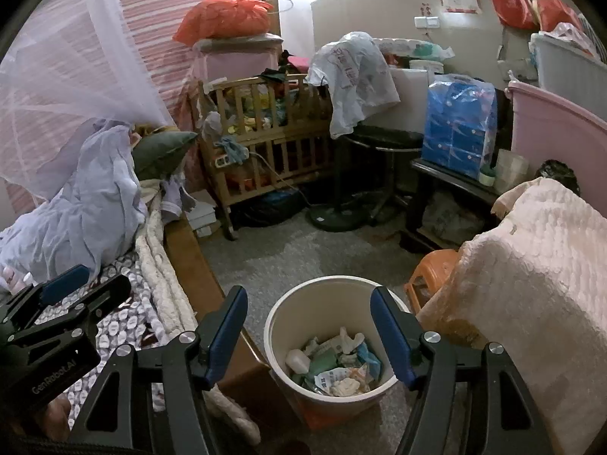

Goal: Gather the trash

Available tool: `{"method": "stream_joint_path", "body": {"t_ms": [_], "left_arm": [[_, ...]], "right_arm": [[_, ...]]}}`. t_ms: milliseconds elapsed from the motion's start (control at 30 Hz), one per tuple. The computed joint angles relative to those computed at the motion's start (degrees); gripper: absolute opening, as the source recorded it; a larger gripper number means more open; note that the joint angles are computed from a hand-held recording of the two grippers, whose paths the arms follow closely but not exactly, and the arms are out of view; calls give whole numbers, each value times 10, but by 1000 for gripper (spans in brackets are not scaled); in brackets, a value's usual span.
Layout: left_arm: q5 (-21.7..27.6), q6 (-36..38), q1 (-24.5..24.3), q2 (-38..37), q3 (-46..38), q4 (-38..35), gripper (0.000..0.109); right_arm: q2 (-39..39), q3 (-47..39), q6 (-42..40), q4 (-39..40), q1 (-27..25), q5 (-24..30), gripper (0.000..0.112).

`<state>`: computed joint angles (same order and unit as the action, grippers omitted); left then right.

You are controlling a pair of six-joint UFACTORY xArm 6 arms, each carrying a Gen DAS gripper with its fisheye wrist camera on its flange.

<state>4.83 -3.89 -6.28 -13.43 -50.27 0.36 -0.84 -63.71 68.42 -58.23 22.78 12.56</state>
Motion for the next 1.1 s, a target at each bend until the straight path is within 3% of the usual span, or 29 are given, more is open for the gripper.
{"method": "stream_joint_path", "body": {"t_ms": [567,800,1100], "left_arm": [[-2,12,-2,3,2,-8,69],[-2,53,-3,-1,7,-48,69],[-1,40,-2,0,5,-34,69]], "right_arm": [[-3,5,-4,5,-5,-3,66],[-5,5,-3,6,-4,0,66],[-16,23,-2,5,-10,-4,67]]}}
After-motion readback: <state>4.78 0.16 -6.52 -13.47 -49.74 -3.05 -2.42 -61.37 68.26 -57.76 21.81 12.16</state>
